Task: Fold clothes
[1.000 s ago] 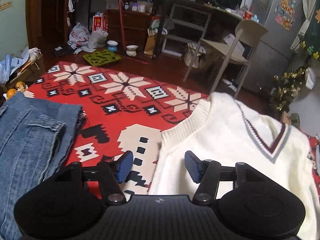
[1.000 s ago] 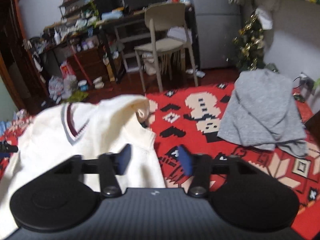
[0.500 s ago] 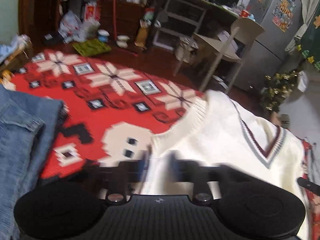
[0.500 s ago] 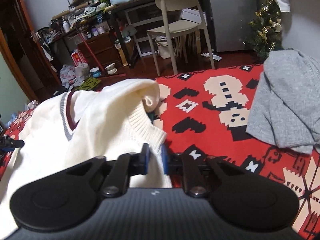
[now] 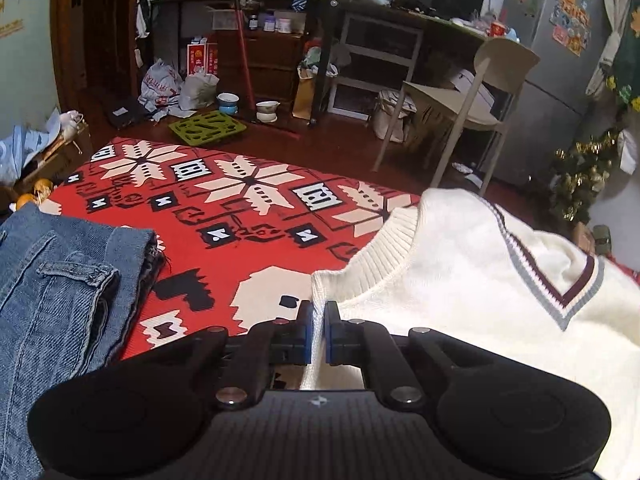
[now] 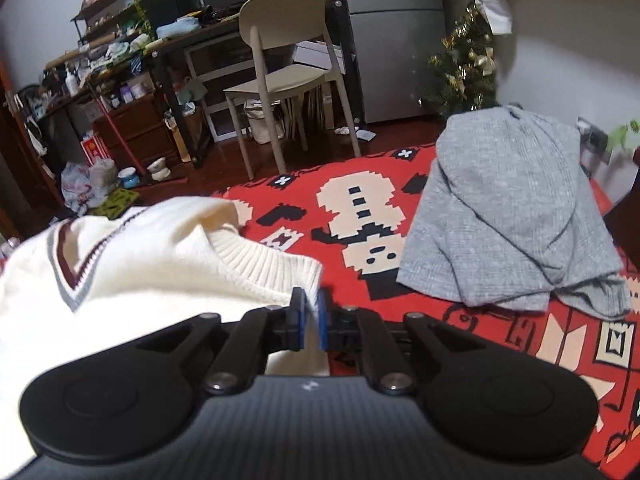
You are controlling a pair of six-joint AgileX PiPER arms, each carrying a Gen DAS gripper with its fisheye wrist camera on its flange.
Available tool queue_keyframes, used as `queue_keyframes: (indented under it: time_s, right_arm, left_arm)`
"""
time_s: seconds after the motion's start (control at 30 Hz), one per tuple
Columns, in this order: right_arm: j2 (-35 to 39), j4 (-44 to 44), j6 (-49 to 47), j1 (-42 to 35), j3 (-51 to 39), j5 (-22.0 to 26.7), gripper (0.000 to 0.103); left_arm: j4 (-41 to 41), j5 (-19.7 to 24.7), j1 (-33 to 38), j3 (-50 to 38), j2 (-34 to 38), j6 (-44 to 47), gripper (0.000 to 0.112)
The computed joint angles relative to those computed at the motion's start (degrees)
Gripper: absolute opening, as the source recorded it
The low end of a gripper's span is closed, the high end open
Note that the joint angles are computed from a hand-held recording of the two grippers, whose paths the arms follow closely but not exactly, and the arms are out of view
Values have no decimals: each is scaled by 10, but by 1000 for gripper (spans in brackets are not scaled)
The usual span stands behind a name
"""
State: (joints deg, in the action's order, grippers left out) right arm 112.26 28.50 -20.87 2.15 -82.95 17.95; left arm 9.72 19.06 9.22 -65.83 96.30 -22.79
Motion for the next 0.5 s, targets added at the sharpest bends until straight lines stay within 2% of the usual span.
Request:
queue_keyframes:
  time_s: [0.07,0.1,0.13,0.23,0.3,0.4,0.5]
  right_arm:
    - [0,-8,-1,3,5,-13,13]
    - [-1,-2,-8,1,6,-15,23]
    - [-7,21,-26,-5,9,-11,28]
    - [-28,71,-60,-27,14,21,30]
    - [-46,51,-36,-38,11,58,30]
    - [-80,35,-21,-58,19,116,30]
    - [-130,37,-6,-76,60,145,30]
  left_arm:
    - [29,10,-5,-5,5,-28,12]
    - [52,16,-8,-7,5,-52,18]
    - [69,21,-10,-8,4,-70,20]
    - [80,24,-11,-1,-15,-77,30]
    - [43,35,-6,2,-31,-36,37]
    - [-7,83,1,4,-54,18,38]
    - [-121,147,30,3,-71,133,38]
